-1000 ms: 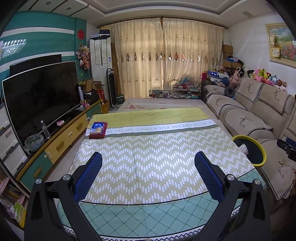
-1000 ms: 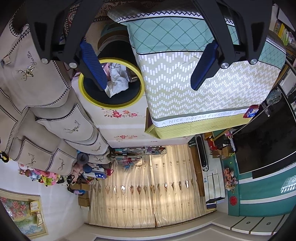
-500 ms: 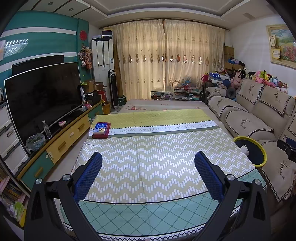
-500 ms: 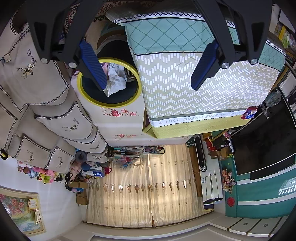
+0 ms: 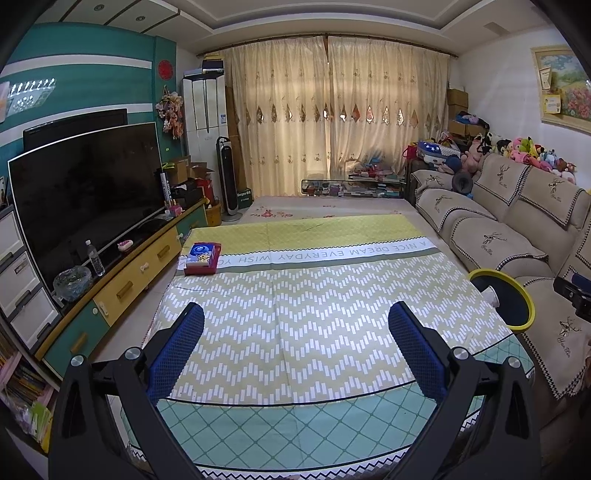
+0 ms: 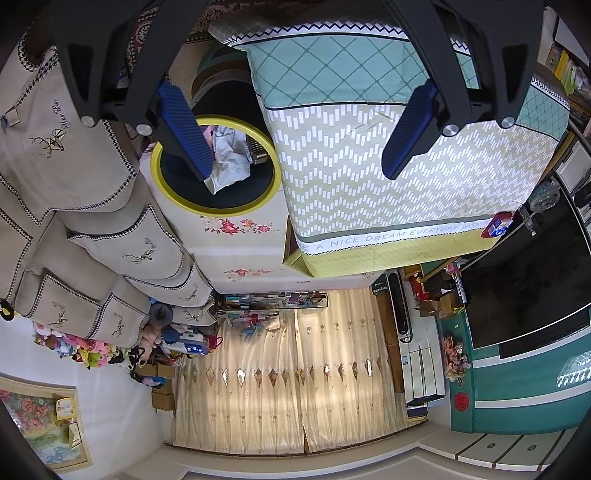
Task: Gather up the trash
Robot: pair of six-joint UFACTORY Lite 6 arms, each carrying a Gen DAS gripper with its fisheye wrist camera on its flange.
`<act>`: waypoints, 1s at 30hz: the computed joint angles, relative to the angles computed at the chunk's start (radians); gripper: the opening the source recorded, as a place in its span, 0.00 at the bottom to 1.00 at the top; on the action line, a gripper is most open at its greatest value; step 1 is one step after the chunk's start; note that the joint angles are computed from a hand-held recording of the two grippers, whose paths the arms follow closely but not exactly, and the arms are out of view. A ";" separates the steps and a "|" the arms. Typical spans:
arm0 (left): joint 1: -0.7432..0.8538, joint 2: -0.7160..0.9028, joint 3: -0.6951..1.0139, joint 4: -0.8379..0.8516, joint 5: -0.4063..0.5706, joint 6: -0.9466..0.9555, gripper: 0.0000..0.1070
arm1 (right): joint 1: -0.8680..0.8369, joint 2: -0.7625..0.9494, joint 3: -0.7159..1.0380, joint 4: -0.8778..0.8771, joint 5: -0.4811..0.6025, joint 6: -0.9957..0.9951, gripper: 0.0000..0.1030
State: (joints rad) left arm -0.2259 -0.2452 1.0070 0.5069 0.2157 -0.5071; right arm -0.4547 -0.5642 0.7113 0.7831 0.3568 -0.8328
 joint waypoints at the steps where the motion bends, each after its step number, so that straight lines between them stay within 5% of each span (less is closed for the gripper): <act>1: -0.004 0.001 0.001 0.018 0.002 -0.019 0.92 | 0.000 0.001 0.001 -0.001 0.000 0.001 0.85; 30: 0.056 0.116 0.051 -0.190 -0.024 0.184 0.92 | 0.105 0.150 0.038 -0.095 -0.105 0.103 0.87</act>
